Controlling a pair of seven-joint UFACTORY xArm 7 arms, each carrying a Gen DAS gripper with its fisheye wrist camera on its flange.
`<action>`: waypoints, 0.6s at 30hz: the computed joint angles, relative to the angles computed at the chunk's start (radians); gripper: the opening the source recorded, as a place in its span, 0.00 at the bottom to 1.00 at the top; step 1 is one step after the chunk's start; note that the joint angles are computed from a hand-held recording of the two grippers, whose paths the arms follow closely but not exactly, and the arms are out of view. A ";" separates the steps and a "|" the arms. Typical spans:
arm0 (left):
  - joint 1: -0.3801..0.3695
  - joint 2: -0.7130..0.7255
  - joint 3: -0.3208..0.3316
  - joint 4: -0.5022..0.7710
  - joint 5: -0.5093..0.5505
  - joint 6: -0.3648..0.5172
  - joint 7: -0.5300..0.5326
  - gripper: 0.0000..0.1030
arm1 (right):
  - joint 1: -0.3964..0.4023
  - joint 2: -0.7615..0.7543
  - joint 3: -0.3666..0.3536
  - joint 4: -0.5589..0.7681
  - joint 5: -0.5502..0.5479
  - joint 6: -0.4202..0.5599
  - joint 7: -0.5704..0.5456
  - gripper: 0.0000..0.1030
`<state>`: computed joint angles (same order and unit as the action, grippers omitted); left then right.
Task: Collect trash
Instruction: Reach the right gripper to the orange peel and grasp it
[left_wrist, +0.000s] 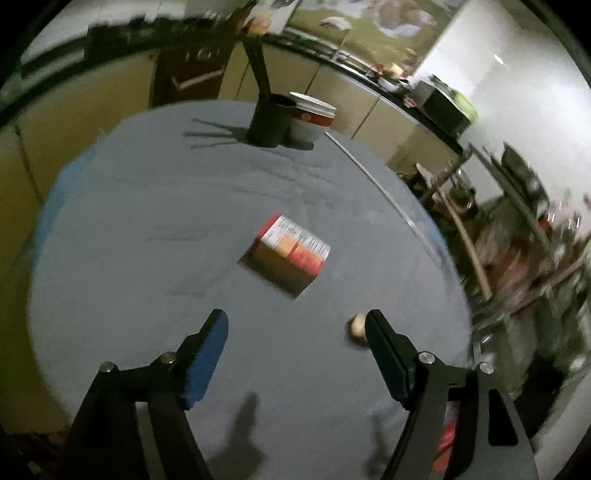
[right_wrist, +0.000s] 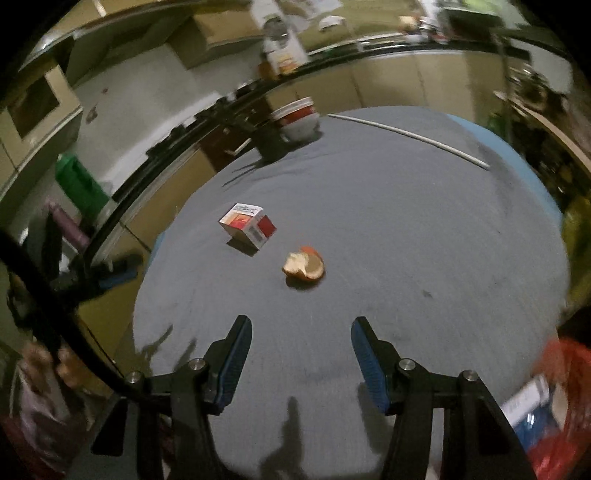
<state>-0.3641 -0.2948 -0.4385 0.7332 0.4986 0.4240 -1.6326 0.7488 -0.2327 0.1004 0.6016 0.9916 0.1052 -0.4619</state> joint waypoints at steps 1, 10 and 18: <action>-0.005 0.038 0.030 0.022 -0.038 -0.017 0.029 0.77 | 0.015 0.042 -0.022 0.034 0.026 0.006 -0.048 0.58; -0.050 0.342 0.201 0.238 -0.416 -0.042 0.229 0.77 | -0.085 0.314 0.035 0.277 0.021 0.083 -0.197 0.58; -0.098 0.506 0.249 0.402 -0.468 0.079 0.230 0.76 | -0.144 0.446 0.097 0.376 -0.196 0.081 -0.116 0.58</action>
